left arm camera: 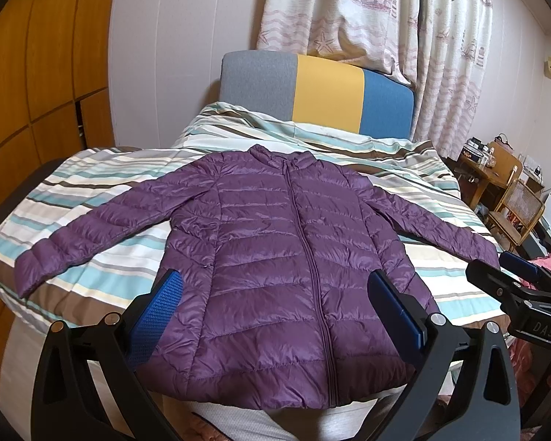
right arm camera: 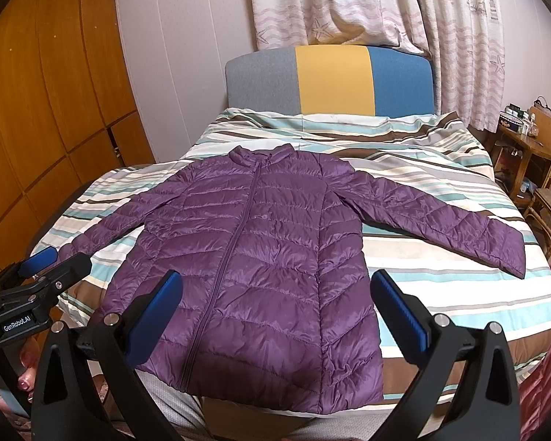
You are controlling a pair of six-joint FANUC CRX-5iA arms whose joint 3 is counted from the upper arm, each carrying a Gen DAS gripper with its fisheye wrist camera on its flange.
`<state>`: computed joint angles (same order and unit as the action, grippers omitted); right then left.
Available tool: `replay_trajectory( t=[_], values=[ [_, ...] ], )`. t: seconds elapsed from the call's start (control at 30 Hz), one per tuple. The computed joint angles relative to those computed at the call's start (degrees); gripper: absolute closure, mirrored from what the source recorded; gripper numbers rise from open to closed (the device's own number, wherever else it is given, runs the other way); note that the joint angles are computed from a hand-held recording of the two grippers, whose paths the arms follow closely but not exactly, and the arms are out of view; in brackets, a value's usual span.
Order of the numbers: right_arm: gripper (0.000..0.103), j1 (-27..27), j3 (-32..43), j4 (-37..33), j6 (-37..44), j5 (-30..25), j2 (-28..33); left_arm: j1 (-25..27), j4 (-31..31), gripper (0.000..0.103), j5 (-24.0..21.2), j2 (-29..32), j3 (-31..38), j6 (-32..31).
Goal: Fold large clothes
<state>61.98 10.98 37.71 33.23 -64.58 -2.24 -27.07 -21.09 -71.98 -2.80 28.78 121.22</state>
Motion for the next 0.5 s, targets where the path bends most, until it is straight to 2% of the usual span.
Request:
replay_trajectory(
  t=[0.5],
  values=[
    [0.002, -0.18, 0.58, -0.99, 0.36, -0.29, 0.28, -0.66, -0.33, 0.003, 0.37, -0.76, -1.85, 0.69]
  ],
)
